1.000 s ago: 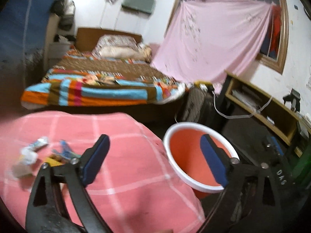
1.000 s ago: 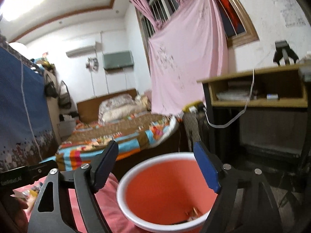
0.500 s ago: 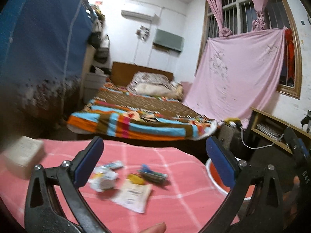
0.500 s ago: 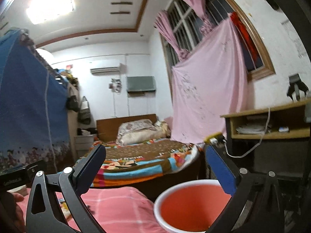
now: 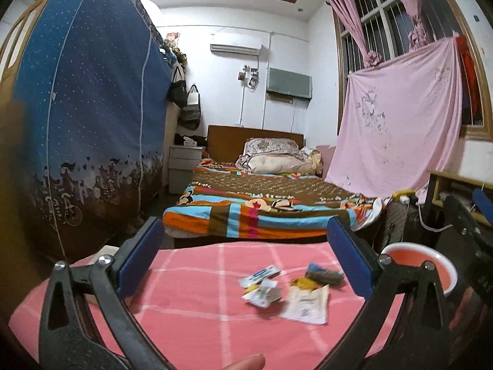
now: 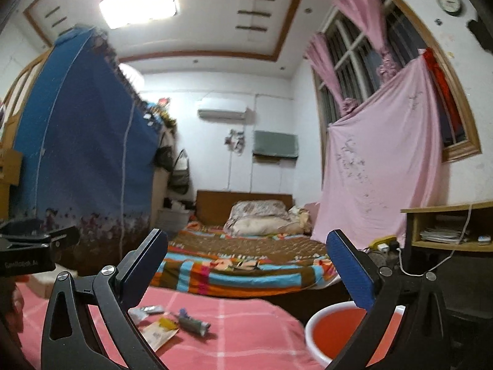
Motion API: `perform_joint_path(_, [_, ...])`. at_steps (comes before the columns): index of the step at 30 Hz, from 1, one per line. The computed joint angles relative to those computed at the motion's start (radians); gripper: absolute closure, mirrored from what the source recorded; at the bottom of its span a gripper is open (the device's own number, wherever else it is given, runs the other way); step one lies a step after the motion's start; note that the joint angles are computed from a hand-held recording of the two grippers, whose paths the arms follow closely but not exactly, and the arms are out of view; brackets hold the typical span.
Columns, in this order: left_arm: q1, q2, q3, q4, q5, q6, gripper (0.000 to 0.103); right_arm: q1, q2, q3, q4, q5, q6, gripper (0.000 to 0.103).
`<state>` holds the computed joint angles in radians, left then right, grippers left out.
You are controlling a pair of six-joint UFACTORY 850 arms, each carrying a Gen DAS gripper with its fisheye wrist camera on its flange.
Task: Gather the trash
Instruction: 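Move both tools back over the remaining wrappers on the bedspread, then grasp the green toothpaste box with the right tool while the left tool grasps the white toothpaste box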
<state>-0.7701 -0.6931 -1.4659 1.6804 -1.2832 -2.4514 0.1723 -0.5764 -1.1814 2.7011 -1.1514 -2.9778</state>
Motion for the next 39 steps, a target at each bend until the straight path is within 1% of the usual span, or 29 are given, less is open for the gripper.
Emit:
perform_joint_path(3, [0.007,0.001,0.016,-0.005,0.011,0.006,0.010,0.012,-0.014,-0.028,-0.029,0.061,-0.031,0.000])
perform_joint_path(8, [0.020,-0.002,0.029,0.011,0.021,0.010,0.010,0.022,-0.038,-0.075,-0.075,0.126,-0.038,0.000])
perform_joint_path(9, [0.023,-0.003,0.029,0.012,0.027,0.014,0.010,0.025,-0.046,-0.094,-0.092,0.154,-0.025,0.000])
perform_joint_path(12, [0.039,-0.004,0.031,0.018,0.076,0.014,0.010,0.029,-0.070,-0.146,-0.146,0.237,0.034,0.001])
perform_joint_path(14, [0.052,-0.006,0.026,0.007,0.135,0.022,0.010,0.031,-0.093,-0.193,-0.202,0.312,0.097,0.003])
perform_joint_path(15, [0.057,-0.007,0.023,0.001,0.153,0.028,0.010,0.031,-0.106,-0.219,-0.244,0.349,0.145,0.008])
perform_joint_path(16, [0.066,-0.009,0.017,-0.013,0.187,0.039,0.010,0.032,-0.115,-0.236,-0.275,0.377,0.181,0.010])
perform_joint_path(17, [0.071,-0.008,0.015,-0.018,0.212,0.044,0.010,0.032,-0.128,-0.262,-0.323,0.412,0.235,0.017])
perform_joint_path(20, [0.096,-0.006,0.007,-0.037,0.329,0.069,0.010,0.036,-0.179,-0.367,-0.541,0.533,0.461,0.025])
perform_joint_path(21, [0.104,-0.008,0.002,-0.051,0.362,0.084,0.010,0.038,-0.194,-0.396,-0.612,0.558,0.531,0.030])
perform_joint_path(23, [0.122,-0.017,-0.022,-0.106,0.437,0.140,0.011,0.043,-0.220,-0.445,-0.748,0.605,0.667,0.035])
perform_joint_path(24, [0.128,-0.020,-0.029,-0.122,0.460,0.155,0.011,0.046,-0.236,-0.475,-0.838,0.618,0.755,0.036])
perform_joint_path(26, [0.147,-0.029,-0.050,-0.180,0.530,0.212,0.011,0.051,-0.263,-0.523,-0.972,0.635,0.888,0.037])
perform_joint_path(27, [0.154,-0.035,-0.061,-0.211,0.552,0.240,0.012,0.055,-0.275,-0.547,-1.038,0.639,0.953,0.037])
perform_joint_path(28, [0.161,-0.041,-0.072,-0.245,0.578,0.271,0.013,0.059,-0.288,-0.571,-1.098,0.641,1.012,0.037])
perform_joint_path(29, [0.170,-0.046,-0.082,-0.280,0.605,0.298,0.017,0.062,-0.299,-0.591,-1.149,0.642,1.059,0.038])
perform_joint_path(30, [0.176,-0.048,-0.086,-0.298,0.625,0.309,0.019,0.067,-0.317,-0.626,-1.227,0.640,1.132,0.038])
perform_joint_path(32, [0.186,-0.049,-0.088,-0.324,0.660,0.311,0.026,0.073,-0.335,-0.660,-1.308,0.636,1.206,0.040])
perform_joint_path(34, [0.189,-0.045,-0.081,-0.321,0.680,0.294,0.031,0.075,-0.353,-0.691,-1.373,0.623,1.268,0.041])
perform_joint_path(39, [0.185,-0.021,-0.038,-0.230,0.707,0.182,0.039,0.079,-0.382,-0.738,-1.469,0.602,1.369,0.046])
